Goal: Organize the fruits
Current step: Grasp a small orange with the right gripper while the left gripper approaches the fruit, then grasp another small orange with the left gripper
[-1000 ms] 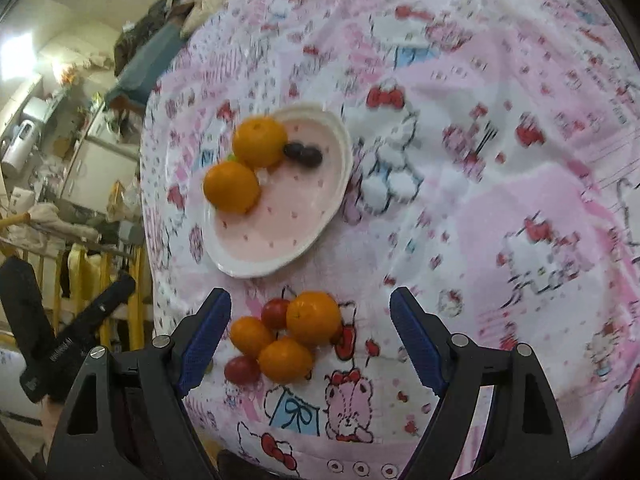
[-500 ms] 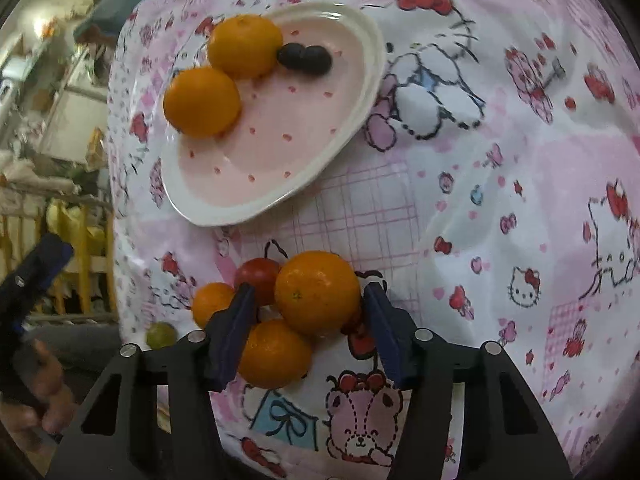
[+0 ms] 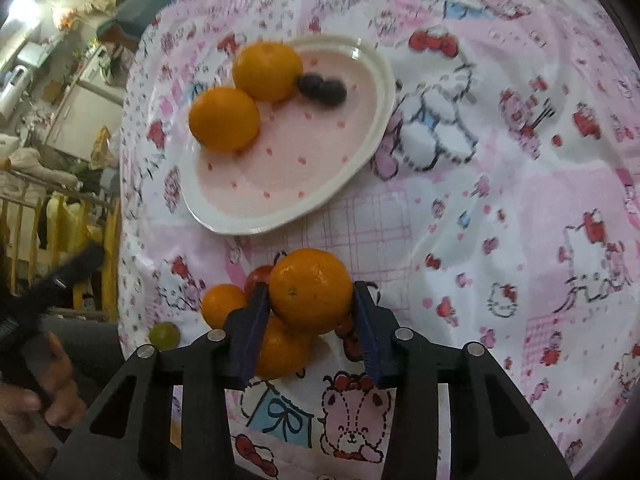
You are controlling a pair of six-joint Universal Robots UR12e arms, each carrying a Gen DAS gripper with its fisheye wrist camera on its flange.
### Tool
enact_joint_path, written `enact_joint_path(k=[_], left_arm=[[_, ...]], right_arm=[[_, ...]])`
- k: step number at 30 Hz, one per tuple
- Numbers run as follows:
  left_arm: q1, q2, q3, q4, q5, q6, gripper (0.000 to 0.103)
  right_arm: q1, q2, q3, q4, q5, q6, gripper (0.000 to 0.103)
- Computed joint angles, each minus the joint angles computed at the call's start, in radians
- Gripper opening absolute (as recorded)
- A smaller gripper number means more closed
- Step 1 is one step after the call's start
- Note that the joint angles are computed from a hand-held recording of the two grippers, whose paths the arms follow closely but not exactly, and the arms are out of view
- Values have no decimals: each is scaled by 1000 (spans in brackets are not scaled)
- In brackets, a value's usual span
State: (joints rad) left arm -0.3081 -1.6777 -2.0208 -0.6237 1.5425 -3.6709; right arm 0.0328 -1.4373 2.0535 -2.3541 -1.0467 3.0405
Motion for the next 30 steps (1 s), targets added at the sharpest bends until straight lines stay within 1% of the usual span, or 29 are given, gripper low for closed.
enact_joint_path(k=[4, 5, 6, 8, 12, 15, 16, 17, 20, 21, 25, 26, 30], left_arm=[[-2, -18, 9, -26, -82, 26, 96], [-4, -23, 14, -35, -98, 32, 93], [-6, -29, 19, -41, -111, 34, 87], [-11, -44, 32, -65, -138, 45, 82], [-28, -75, 64, -114, -144, 64, 73], [-39, -98, 86, -146, -145, 77, 69], [-42, -106, 93, -159, -150, 82, 66], [-43, -111, 97, -167, -157, 85, 61], [-42, -118, 99, -160, -176, 72, 59], [-39, -120, 100, -161, -188, 72, 54], [-27, -125, 95, -152, -241, 53, 43], [-28, -124, 96, -155, -235, 57, 38], [-35, -124, 99, -157, -217, 82, 37]], right_arm=[[-29, -23, 22, -55, 41, 37, 43], [-36, -27, 26, -64, 49, 44, 43], [-43, -30, 30, -73, 57, 53, 43], [-51, -33, 32, -87, 66, 74, 43], [-66, -41, 37, -95, 80, 88, 43], [-73, -46, 42, -101, 87, 93, 43], [-75, -47, 43, -102, 90, 94, 43], [-78, -48, 45, -105, 91, 98, 43], [-84, -50, 47, -111, 95, 106, 43], [-86, -51, 48, -111, 97, 107, 43], [-90, -53, 50, -111, 103, 108, 43], [-89, -53, 50, -111, 103, 108, 43], [-85, -53, 49, -115, 105, 102, 43]])
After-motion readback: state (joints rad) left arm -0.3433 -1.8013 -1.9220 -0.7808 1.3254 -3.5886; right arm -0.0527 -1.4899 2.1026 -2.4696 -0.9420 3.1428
